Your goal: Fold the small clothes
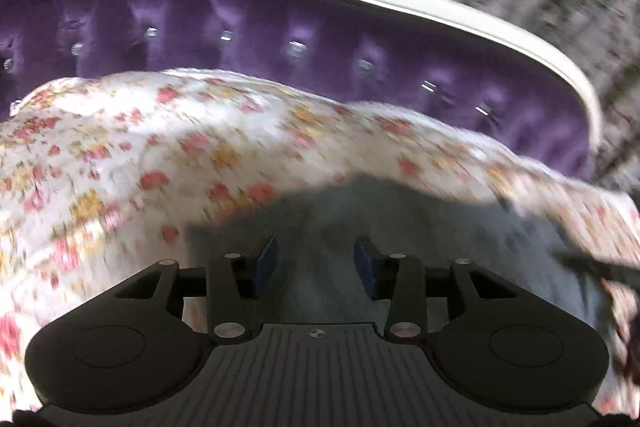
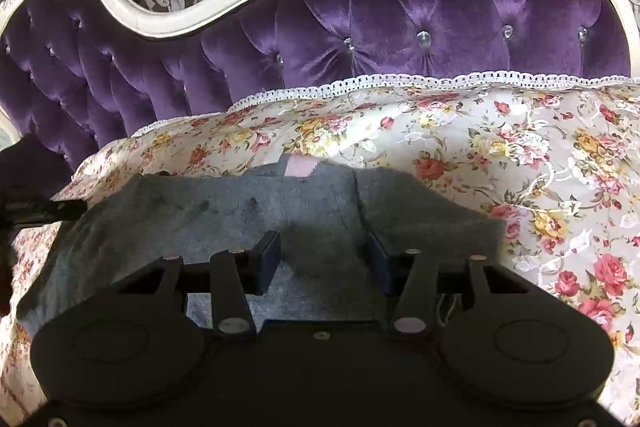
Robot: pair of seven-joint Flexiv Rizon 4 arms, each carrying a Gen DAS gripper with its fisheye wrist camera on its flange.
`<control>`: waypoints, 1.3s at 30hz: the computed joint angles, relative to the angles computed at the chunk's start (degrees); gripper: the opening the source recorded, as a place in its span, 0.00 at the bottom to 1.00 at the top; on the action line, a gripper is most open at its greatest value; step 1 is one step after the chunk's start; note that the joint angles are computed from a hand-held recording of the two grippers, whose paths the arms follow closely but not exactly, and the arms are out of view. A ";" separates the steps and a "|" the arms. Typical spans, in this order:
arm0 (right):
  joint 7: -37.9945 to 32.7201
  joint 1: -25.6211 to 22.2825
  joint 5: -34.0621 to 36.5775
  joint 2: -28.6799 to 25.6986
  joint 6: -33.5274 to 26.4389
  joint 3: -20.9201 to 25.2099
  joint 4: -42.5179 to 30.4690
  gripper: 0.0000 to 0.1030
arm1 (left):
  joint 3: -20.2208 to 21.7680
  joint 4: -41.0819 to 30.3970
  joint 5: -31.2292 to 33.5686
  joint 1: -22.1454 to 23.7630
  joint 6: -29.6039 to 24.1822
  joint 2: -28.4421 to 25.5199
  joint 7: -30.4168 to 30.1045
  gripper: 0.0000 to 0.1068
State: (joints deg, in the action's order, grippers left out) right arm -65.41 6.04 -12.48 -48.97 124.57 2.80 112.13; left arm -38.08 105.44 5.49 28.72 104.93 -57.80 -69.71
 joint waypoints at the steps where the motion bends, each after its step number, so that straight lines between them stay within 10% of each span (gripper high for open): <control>1: -0.24 0.00 -0.38 0.08 -0.19 0.04 0.09 0.34 | -0.86 1.55 1.14 1.16 0.67 -0.14 0.39 0.41; 2: -0.90 0.47 -0.60 0.31 -0.53 -0.33 0.30 0.14 | -1.08 3.06 2.06 1.85 1.75 -0.12 0.47 0.41; 6: -4.18 7.85 9.39 1.27 -3.66 -6.11 -0.45 0.11 | 2.04 6.68 2.78 1.00 5.61 2.05 -2.72 0.41; 12: -5.04 12.18 14.64 2.13 -1.73 -9.65 0.22 0.55 | 1.28 11.46 6.50 4.97 6.05 4.11 -6.11 0.48; 21: -7.91 8.35 5.06 3.56 -2.61 -1.65 -2.55 0.55 | -0.98 12.07 9.24 7.81 5.59 2.59 -5.89 0.49; 35: -6.13 14.41 4.52 -2.04 -13.56 -5.68 -11.72 0.55 | -2.01 12.45 12.33 9.17 7.86 2.17 -6.79 0.49; 37: -6.30 13.80 3.67 -2.38 -14.45 -4.99 -12.11 0.46 | -1.90 12.46 12.49 9.09 7.91 2.22 -6.80 0.49; 38: -6.74 14.17 3.51 -2.55 -14.32 -5.40 -12.03 0.15 | -1.90 12.43 12.53 9.08 7.82 2.22 -6.80 0.49; 39: -7.28 15.09 3.79 -2.65 -13.76 -6.33 -11.75 0.09 | -1.95 12.47 12.54 9.11 7.79 2.22 -6.84 0.49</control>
State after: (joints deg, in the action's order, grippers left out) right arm -72.69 21.13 -8.70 -51.62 110.82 -3.53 100.38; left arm -40.04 117.90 18.03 37.82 112.72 -55.58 -76.56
